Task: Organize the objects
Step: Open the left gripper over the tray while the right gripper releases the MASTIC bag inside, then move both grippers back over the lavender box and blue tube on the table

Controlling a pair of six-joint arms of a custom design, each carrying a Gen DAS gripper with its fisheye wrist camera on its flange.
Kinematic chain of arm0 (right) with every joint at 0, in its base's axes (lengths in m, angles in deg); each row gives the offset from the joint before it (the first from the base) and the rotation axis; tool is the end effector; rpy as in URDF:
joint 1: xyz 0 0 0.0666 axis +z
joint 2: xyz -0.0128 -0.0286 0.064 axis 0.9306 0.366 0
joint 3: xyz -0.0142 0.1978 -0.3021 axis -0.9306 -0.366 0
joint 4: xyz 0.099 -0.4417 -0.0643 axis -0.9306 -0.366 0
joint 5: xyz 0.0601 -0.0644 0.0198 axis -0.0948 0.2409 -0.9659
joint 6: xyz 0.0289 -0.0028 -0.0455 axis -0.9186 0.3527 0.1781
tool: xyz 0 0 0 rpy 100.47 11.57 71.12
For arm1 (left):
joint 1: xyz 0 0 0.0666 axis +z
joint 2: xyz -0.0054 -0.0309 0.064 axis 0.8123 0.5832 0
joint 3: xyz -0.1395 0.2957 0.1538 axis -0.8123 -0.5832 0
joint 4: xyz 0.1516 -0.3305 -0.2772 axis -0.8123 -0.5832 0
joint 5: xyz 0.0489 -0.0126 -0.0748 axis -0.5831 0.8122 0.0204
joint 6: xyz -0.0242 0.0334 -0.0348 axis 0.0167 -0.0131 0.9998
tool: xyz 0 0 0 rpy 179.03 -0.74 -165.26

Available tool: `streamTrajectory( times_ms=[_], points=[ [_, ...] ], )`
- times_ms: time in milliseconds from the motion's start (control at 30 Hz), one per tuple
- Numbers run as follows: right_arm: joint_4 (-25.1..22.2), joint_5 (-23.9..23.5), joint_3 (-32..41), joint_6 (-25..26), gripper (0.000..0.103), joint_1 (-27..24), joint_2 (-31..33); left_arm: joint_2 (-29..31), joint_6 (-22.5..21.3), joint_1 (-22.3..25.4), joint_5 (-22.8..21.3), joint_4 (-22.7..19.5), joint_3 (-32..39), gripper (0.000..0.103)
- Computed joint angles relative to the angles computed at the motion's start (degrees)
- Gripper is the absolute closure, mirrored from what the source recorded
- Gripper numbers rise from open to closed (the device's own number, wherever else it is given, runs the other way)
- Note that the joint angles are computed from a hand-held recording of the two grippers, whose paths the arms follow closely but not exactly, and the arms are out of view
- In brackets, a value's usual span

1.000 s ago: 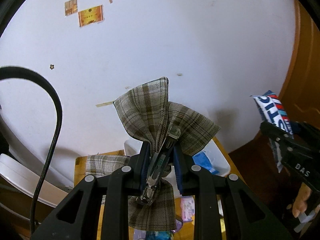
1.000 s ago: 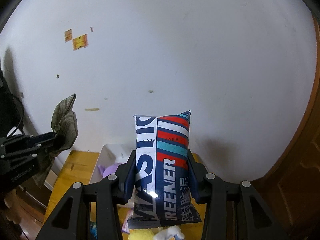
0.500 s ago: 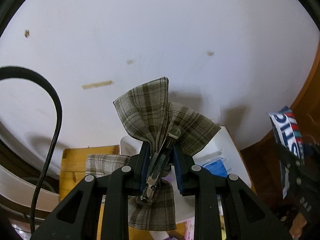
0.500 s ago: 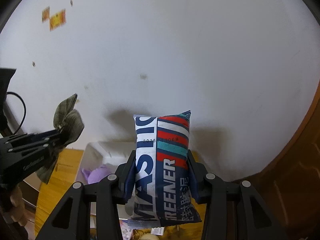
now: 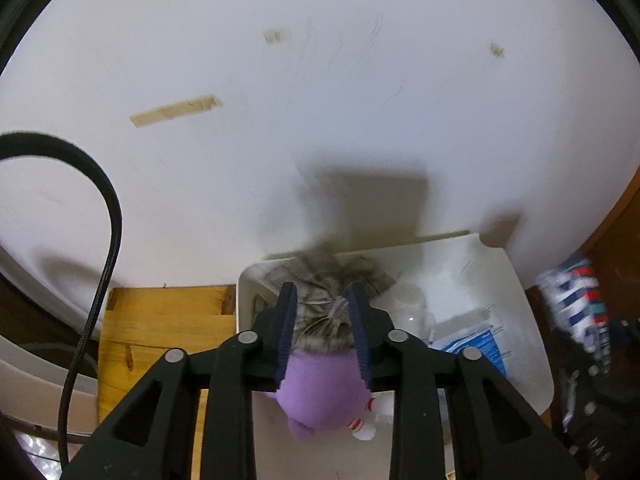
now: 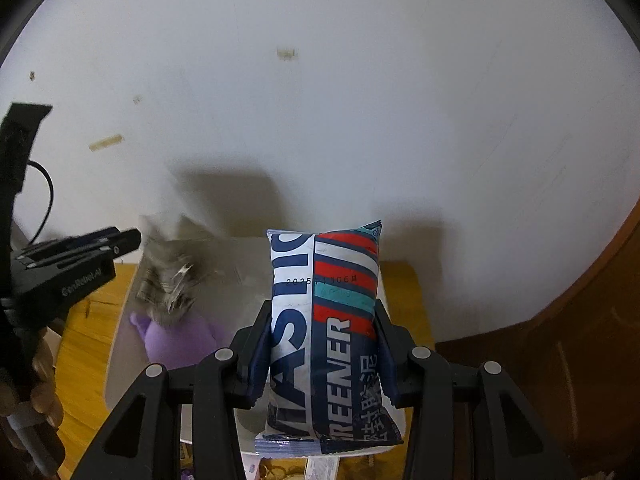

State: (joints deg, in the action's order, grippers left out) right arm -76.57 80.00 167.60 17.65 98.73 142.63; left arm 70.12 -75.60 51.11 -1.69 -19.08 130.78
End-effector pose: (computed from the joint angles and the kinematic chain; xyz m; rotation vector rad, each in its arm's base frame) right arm 0.4099 0.2154 0.5208 0.5634 2.3923 -0.2400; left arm 0.5438 -0.0302 0.5770 0.1967 2.4288 0.0548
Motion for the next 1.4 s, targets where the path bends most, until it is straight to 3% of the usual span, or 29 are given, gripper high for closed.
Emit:
streamTrajectory(
  times_ms=[67, 100, 167, 200, 433, 533, 767, 1000, 1300, 1400],
  points=[
    [1.1, -1.8, -0.2, 1.9, 0.049, -0.9, 0.7, 1.6, -0.4, 0.0, 0.1, 0.1, 1.2, 0.044],
    [1.3, -1.9, -0.2, 2.2, 0.038, -0.9, 1.1, 1.9, -0.9, 0.2, -0.1, 1.0, 1.3, 0.042],
    [1.9, -0.6, -0.8, 2.4, 0.025, -0.2, 1.2, 2.3, -1.5, -0.3, -0.7, 1.8, 1.7, 0.042],
    [2.4, 0.1, -0.9, 2.7, 0.023, 0.0, 1.2, 0.3, -1.9, -0.1, -0.3, 2.6, -1.2, 0.042],
    [4.5, -1.1, -2.9, 4.3, 0.023, 0.7, 0.4, 0.5, -0.6, -1.9, -1.0, 2.9, -2.5, 0.042],
    [5.1, -1.5, -3.4, 4.7, 0.023, 0.6, 0.5, -1.6, -1.6, -0.6, -0.2, -1.2, -0.7, 0.042],
    [4.6, -2.4, -4.1, 2.7, 0.023, 0.9, -0.7, -4.6, -2.7, -1.0, -0.9, -0.6, -3.3, 0.042],
    [0.4, 0.7, -2.7, -1.0, 0.023, 4.6, -2.6, -9.3, -4.2, -1.4, -1.9, -2.1, -4.8, 0.042],
    [-8.6, 5.9, 2.6, -7.5, 0.023, 11.7, -2.2, -15.8, -5.6, -2.1, -2.9, -5.9, -6.0, 0.041],
    [-11.7, 7.3, 4.6, -9.9, 0.023, 14.0, -1.9, -18.7, -6.8, -2.5, -3.3, -6.2, -7.0, 0.036]
  ],
)
